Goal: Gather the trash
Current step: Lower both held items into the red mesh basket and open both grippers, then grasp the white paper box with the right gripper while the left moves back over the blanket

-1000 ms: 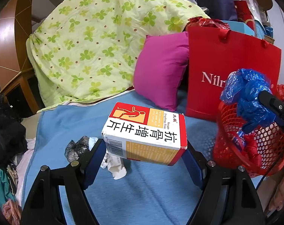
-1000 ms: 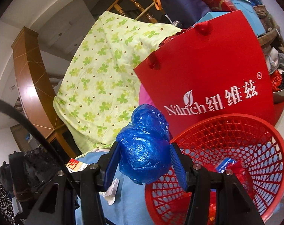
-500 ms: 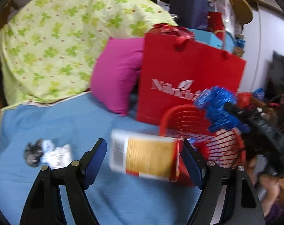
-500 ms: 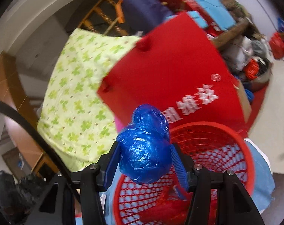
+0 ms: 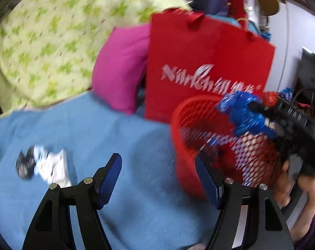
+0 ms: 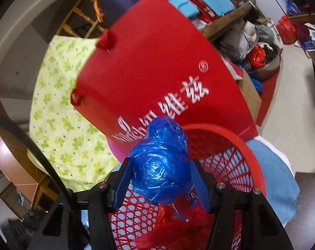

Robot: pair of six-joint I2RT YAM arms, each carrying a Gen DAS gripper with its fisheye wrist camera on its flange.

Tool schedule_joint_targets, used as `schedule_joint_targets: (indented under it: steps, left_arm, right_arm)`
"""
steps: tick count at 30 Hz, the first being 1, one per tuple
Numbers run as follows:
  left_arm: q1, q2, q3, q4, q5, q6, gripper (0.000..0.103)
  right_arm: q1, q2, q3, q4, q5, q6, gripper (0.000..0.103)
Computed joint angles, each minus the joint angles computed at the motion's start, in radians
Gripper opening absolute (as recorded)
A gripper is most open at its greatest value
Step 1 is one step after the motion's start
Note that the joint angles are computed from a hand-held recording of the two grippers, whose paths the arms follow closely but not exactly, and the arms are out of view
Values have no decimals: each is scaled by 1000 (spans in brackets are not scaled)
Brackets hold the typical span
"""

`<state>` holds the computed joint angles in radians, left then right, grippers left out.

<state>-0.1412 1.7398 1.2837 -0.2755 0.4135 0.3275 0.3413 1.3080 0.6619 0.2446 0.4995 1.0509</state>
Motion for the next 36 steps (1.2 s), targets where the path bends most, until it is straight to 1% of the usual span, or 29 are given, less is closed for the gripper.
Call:
schedule_joint_targets:
  steps: [1,2,4,7,10,12,13,14,15,16,18,21,24,27,28,30,31,33,36]
  left_arm:
    - [12,3,-3,-2,0,3,74]
    - [34,6,-6,-3,3,10,74]
    - [70,11,-1,-1,2,22,74]
    - [136,23,15,10,-2,27,74]
    - [204,69,73,1,-14,30,74]
    - [239,97,101,21,-39,20,74]
    - [258,110,107,45,-59,14,74]
    - [282,130,112,79,-82,11,74]
    - [301,142,115,87,-89,12,74]
    - [319,171,144,75,-99,11,74]
    - [357,231,209,29,-108,10,74]
    - [381,279,255,21,-140,14,74]
    - [403,337,340,-45,-149,3,74]
    - [421,388,409,-79,-167,-26,74]
    - [432,420,460,-115,-164,-39,74]
    - [449,449,500,-128,-162,-62,74]
    - [451,468,526,-135,-172,-67,74]
    - [462,500,569,-153,-175,-77,74]
    - [472,542,617,-173,-187,-81,74]
  right_arm:
    - [-3,8,4,-4,-7,8,61]
    - [-2,16,16,-18,-5,20,65]
    - [12,20,26,-26,19,11,68]
    - [59,20,40,-26,95,-37,68]
    - [119,6,14,81,166,-132,68]
    - [185,20,18,170,238,-245,68]
    - [212,29,23,194,264,-281,68]
    - [246,48,34,240,290,-348,68]
    - [273,69,49,275,308,-403,68]
    - [299,94,69,305,312,-456,68]
    - [326,138,120,321,296,-504,68]
    - [360,212,197,333,260,-547,68]
    - [387,296,289,321,225,-589,68]
    - [397,403,406,276,144,-590,68]
    - [395,446,463,232,98,-570,68]
    - [384,517,555,154,30,-529,68]
    - [376,561,615,94,-10,-501,68]
    - [352,677,789,-68,-94,-446,68]
    - [320,851,1037,-265,-196,-384,68]
